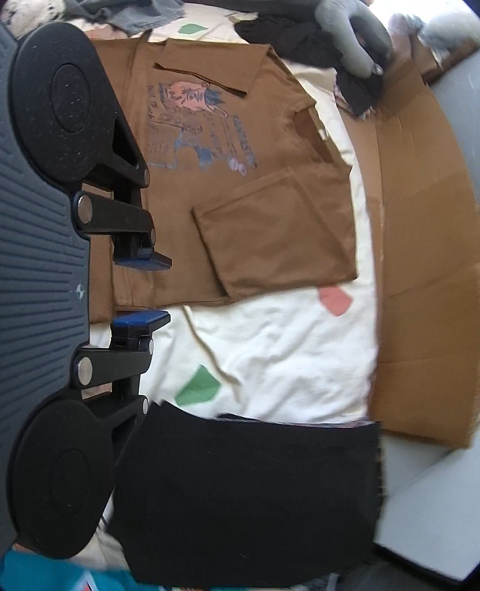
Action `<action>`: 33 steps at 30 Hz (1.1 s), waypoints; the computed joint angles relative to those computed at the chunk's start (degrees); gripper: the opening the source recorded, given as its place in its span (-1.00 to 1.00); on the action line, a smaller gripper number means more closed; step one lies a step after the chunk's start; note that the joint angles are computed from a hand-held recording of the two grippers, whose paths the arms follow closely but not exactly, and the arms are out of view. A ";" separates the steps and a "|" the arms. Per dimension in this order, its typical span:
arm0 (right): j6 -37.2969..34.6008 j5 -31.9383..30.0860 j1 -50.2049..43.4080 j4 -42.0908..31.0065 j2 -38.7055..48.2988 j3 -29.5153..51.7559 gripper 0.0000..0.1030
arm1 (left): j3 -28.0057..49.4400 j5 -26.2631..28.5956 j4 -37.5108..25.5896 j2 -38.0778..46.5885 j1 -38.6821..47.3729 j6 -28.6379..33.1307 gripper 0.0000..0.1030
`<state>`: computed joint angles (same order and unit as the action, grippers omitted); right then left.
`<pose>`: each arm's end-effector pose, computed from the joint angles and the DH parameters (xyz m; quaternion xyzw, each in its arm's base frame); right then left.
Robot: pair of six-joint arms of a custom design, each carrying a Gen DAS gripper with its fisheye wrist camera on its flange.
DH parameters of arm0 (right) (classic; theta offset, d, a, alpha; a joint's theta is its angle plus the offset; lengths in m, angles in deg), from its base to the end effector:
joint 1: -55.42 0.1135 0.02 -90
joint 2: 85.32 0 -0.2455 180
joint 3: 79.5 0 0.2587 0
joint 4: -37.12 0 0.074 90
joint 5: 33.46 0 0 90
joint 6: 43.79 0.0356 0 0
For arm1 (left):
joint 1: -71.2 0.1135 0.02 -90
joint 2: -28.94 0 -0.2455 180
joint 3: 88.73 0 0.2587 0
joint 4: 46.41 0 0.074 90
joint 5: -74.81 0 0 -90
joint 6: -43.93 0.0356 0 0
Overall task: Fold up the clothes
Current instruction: 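Open both grippers to release the folded hem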
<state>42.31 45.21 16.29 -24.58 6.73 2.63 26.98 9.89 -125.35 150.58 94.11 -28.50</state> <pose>0.2511 -0.1952 0.2109 0.2823 0.9411 0.0324 0.1836 0.3887 0.1479 0.1900 -0.0357 0.9746 -0.1884 0.1160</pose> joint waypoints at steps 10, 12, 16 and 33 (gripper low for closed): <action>1.38 4.34 5.57 -25.95 3.59 32.16 -0.28 | 8.07 2.83 -9.78 -0.91 2.28 9.74 -0.16; 2.44 1.33 5.48 -26.96 3.94 34.93 -0.05 | 9.57 2.60 -11.13 -1.12 2.34 10.83 -0.10; 2.90 -4.32 5.08 -23.40 2.71 29.44 -0.05 | 11.33 1.08 -12.77 -1.89 1.80 12.32 -0.10; 2.14 -9.10 3.63 -7.79 8.46 10.75 -0.05 | 0.76 -4.51 -5.36 -4.22 -2.35 14.47 -0.08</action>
<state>44.45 36.11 19.92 -32.37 15.19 13.38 27.74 5.38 -130.71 146.37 91.76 -14.03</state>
